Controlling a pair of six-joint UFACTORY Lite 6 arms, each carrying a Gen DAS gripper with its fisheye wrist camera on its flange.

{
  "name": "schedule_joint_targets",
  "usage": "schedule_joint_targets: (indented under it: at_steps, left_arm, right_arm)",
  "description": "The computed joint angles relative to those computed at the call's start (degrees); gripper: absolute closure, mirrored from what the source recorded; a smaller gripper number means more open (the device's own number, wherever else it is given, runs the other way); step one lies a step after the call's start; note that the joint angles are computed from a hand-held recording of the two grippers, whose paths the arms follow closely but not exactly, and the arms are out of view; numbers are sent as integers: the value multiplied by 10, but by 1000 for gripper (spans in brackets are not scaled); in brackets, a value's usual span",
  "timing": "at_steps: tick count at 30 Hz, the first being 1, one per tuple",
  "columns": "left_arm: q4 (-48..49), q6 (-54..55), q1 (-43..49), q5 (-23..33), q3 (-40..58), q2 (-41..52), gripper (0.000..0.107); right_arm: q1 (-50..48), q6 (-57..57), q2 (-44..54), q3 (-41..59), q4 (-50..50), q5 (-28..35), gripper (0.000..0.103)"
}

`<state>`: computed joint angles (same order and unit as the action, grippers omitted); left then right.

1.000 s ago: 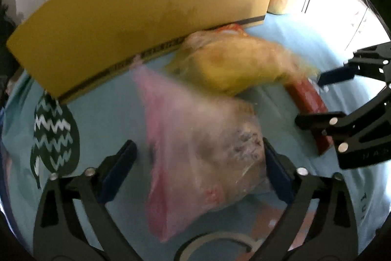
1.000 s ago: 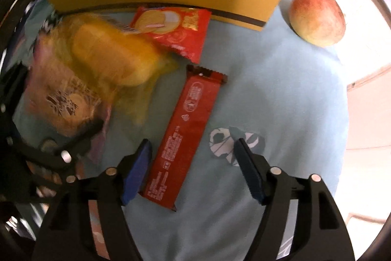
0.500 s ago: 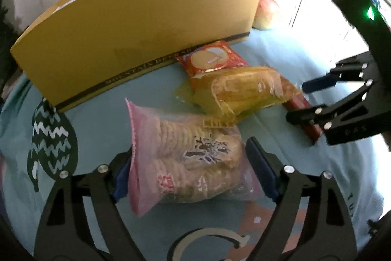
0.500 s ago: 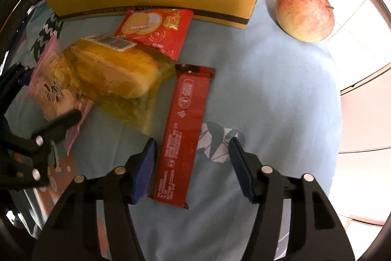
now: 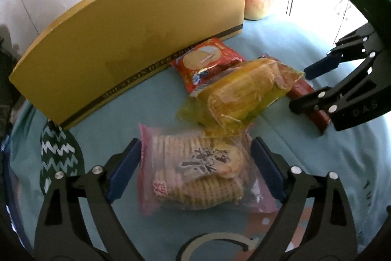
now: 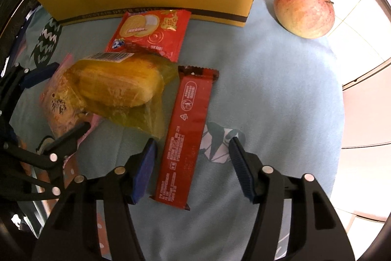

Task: Organize snacks
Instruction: 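Grasp the pink rice-cracker bag with the left gripper while the right grasps the red chocolate bar, then carry both held snacks over the yellow box and release them inside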

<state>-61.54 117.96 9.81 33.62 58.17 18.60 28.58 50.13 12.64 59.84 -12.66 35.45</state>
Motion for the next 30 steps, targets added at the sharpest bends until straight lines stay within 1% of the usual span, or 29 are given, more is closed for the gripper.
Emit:
schedule_joint_targets:
  at_steps: [2,3,4,6,7,10,11,12,13,14,15,16,18,20,23,24,27,30]
  left_arm:
    - [-10,6,3,17,3,-3,20]
    - [-16,16,10,35,-2,-9,20]
    - [-12,23,19,65,-3,-15,20]
    - [2,43,28,83,-15,-27,20]
    - [-7,73,27,75,-31,-36,19]
    - [-63,127,1,-17,-59,-31,17]
    - [-66,116,-3,-30,-55,-23,16]
    - [-65,98,-6,-42,-49,-15,17]
    - [-78,104,-6,-45,-51,-16,18]
    - [-79,110,-2,-42,-58,-23,24]
    - [-85,120,0,-40,-65,-31,30]
    - [-89,126,2,-38,-73,-40,32]
    - [-57,82,13,-18,-59,-37,34]
    - [-13,12,31,25,-27,-22,34]
    - [4,-23,56,51,-8,-15,34]
    - [28,-55,66,62,4,-15,34]
    - [32,-71,104,99,19,-24,34]
    - [31,-71,144,136,25,-43,34]
  right_arm:
    - [-13,-13,-2,-12,4,-16,40]
    - [-18,-18,-3,-19,4,-25,39]
    - [-18,-19,-3,-20,4,-29,38]
    - [-10,-8,1,-22,-4,-33,32]
    - [-7,-1,5,-19,-10,-32,31]
    - [-2,13,14,-18,-21,-34,30]
    - [-2,13,15,-17,-21,-31,32]
    - [-2,21,13,-18,-27,-26,40]
    - [-1,30,8,-21,-38,-22,47]
    - [-5,22,-6,-33,-34,-35,73]
    - [-4,27,-12,-37,-40,-35,79]
    - [2,42,-20,-45,-56,-38,79]
    - [22,79,-35,-59,-95,-38,79]
    - [26,83,-60,-82,-83,-57,79]
    - [19,74,-108,-120,-53,-81,79]
    - [13,66,-130,-135,-35,-87,79]
    - [-1,46,-186,-168,8,-96,79]
    - [12,69,-233,-171,14,-80,79]
